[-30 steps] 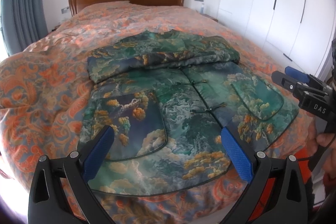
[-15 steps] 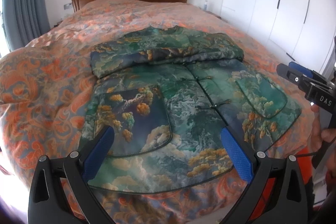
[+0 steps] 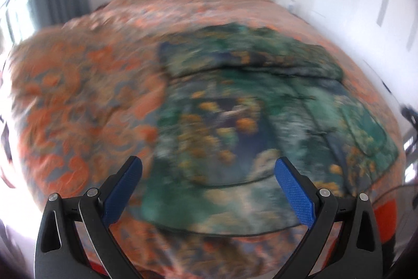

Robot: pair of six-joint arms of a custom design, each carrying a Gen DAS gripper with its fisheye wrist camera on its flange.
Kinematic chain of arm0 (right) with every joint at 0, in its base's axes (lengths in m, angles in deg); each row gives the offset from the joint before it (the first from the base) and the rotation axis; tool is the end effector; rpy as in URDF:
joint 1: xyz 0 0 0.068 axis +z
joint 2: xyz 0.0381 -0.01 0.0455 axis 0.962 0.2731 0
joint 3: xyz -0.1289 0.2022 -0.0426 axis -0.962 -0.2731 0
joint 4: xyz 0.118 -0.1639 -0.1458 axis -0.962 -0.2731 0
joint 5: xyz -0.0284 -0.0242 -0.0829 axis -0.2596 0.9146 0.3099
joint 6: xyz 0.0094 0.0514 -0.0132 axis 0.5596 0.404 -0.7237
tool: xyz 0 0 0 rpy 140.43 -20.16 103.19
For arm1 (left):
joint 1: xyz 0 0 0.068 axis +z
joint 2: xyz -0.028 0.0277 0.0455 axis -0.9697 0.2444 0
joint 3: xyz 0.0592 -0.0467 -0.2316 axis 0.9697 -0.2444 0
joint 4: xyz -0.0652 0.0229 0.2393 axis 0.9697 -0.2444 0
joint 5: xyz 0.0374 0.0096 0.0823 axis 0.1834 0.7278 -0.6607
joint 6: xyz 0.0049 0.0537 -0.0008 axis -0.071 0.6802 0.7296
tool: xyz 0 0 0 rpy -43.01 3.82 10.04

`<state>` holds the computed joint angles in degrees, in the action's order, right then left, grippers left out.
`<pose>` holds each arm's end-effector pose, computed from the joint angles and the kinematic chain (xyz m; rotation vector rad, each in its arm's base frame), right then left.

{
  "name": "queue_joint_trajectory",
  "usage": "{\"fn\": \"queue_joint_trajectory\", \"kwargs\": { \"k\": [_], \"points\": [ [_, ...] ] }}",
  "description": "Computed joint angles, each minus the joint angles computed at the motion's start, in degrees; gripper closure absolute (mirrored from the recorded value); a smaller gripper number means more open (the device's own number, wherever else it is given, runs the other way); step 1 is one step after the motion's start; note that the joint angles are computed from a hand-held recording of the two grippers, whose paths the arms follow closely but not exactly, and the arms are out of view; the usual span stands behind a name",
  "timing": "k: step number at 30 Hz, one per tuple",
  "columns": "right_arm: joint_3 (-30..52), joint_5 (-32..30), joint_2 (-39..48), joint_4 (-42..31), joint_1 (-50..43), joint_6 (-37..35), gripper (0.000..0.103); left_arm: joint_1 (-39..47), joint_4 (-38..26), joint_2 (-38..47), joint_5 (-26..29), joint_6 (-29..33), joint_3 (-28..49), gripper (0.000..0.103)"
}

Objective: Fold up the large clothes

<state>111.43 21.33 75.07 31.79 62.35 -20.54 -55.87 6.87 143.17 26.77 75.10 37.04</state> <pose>0.2389 -0.0380 0.2506 -0.2798 2.2062 0.1013 0.1935 0.0617 0.1609 -0.2031 2.4159 -0.0805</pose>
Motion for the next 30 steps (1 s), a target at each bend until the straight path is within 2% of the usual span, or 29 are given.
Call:
{"fn": "queue_joint_trajectory", "kwargs": {
  "k": [5,9,12,16,18,20,22,24,25,27,30],
  "points": [
    [4.0,-2.5,6.6,-2.4,-10.9,-4.2,0.016,11.1,0.7,7.8,6.0,3.8,2.2,0.002],
    [11.3,-3.9,15.5,-6.3,-17.9,-5.1,0.016,17.2,-2.1,17.2,11.9,7.6,6.8,0.002],
    [17.4,-6.5,22.2,-11.9,-22.2,-4.8,0.016,17.2,-2.6,20.1,12.2,8.4,7.8,0.002],
    [20.3,-9.8,26.7,-17.1,-24.6,-6.7,0.016,15.9,-0.8,24.3,13.6,8.0,8.4,0.002],
    [21.4,-9.9,29.4,-19.6,-24.0,-9.8,0.016,14.3,-2.0,29.6,15.2,9.7,11.1,0.002],
    [21.2,-7.8,31.1,-18.2,-22.9,-10.5,0.016,12.0,-1.6,33.2,14.1,10.1,12.5,0.002],
    [24.9,-7.5,35.3,-20.0,-22.5,-11.3,0.016,10.2,-1.1,35.9,13.0,11.1,13.4,0.002],
    [33.0,-7.8,42.9,-27.0,-21.7,-13.0,0.016,8.9,-1.8,37.7,11.9,11.7,14.3,0.003],
    [35.4,-7.8,45.2,-29.3,-21.4,-13.8,0.016,8.6,-2.4,38.0,12.2,12.5,14.5,0.006],
    [39.9,-8.7,48.8,-34.5,-20.5,-16.4,0.017,8.4,-3.8,38.2,13.5,14.0,14.6,0.02],
    [44.7,-9.3,52.2,-42.8,-18.3,-21.4,0.039,7.6,-3.9,36.7,11.9,15.1,13.2,0.04]
  ]
}}
